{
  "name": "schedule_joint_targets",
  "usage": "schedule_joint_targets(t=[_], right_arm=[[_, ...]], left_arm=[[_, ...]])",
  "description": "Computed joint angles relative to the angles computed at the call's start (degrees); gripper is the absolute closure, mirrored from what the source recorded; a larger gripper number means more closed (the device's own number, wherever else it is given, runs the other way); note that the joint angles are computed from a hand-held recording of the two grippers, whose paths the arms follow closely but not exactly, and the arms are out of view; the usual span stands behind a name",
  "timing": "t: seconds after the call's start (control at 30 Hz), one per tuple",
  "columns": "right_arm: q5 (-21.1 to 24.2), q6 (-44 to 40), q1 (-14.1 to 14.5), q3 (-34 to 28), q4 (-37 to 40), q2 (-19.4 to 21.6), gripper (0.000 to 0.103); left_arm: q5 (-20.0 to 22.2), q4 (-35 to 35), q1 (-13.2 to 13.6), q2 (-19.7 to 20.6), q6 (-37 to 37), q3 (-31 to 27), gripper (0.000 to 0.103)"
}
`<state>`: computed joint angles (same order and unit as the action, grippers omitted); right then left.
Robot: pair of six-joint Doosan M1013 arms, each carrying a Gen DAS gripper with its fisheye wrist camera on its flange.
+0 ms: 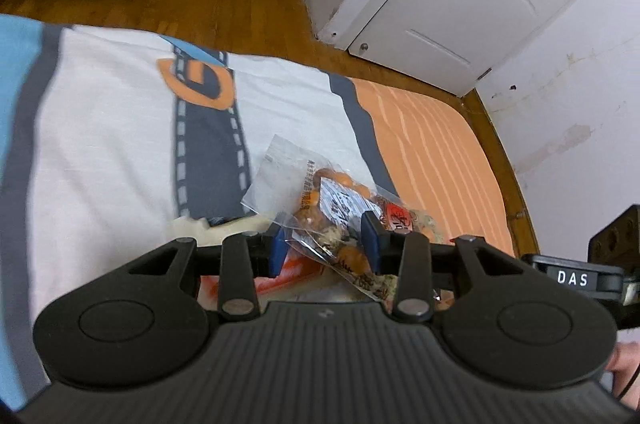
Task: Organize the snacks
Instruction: 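Carry the candy egg bag with both tools over the pink box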
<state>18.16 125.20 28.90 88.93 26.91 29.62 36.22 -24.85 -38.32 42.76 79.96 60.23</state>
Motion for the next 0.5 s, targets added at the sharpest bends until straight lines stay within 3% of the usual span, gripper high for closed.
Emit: schedule_joint_targets(t=[0.2, 0.5], right_arm=[[1.3, -6.5, 2.0, 0.0, 5.1, -1.3, 0.029], [2.4, -12.7, 4.5, -0.4, 7.8, -2.8, 0.029]], left_arm=[[-2.2, 7.4, -0.8, -6.1, -4.6, 7.3, 0.067], [-3.9, 11.5, -0.7, -13.3, -9.8, 15.2, 0.067]])
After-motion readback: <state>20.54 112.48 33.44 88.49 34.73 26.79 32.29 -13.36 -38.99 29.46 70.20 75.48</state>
